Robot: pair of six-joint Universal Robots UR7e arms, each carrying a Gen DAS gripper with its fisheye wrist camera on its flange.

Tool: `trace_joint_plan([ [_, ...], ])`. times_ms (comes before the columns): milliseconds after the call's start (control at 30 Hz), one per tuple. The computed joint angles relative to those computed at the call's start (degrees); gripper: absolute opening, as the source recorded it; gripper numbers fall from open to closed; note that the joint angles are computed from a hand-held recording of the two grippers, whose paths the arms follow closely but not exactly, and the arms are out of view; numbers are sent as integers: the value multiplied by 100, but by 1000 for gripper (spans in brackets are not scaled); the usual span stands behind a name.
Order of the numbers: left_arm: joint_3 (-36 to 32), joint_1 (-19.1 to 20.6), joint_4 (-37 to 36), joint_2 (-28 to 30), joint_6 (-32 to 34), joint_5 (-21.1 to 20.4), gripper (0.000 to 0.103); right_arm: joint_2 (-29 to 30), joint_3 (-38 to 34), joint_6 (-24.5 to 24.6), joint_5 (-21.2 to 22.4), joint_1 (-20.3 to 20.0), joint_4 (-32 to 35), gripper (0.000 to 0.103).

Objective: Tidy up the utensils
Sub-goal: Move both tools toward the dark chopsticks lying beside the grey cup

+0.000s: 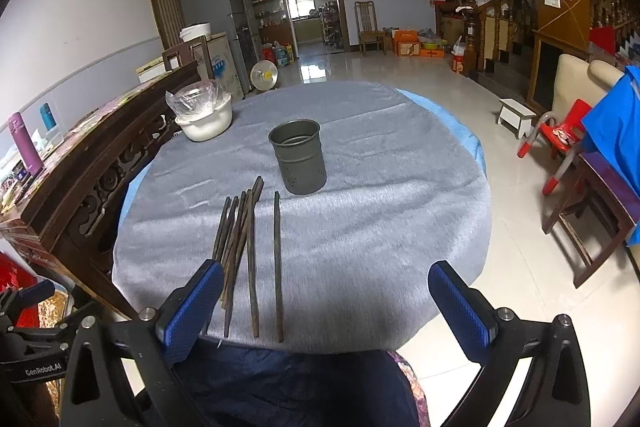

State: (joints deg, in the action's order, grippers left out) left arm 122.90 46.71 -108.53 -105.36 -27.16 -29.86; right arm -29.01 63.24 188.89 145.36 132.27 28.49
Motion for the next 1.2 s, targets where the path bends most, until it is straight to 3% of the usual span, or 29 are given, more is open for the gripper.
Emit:
trace_joint_plan([
  [333, -122, 179, -553, 307, 352, 371, 103, 293, -603, -437, -89, -117, 140, 103],
  [700, -369, 530, -706, 792, 570, 319, 103, 629, -1121, 33, -564, -372, 712, 103],
  [1000, -684, 851, -908, 1292, 773, 202, 103, 957, -1774, -161, -802, -593, 1001, 103],
  [1100, -790, 949, -1059, 1464, 917, 170, 103, 1112, -2114, -156, -1060, -693, 1180, 103],
  [1200, -899, 1055, -1279, 1637, 1118, 133, 103, 1300, -2489, -120, -1320, -773, 1415, 90],
])
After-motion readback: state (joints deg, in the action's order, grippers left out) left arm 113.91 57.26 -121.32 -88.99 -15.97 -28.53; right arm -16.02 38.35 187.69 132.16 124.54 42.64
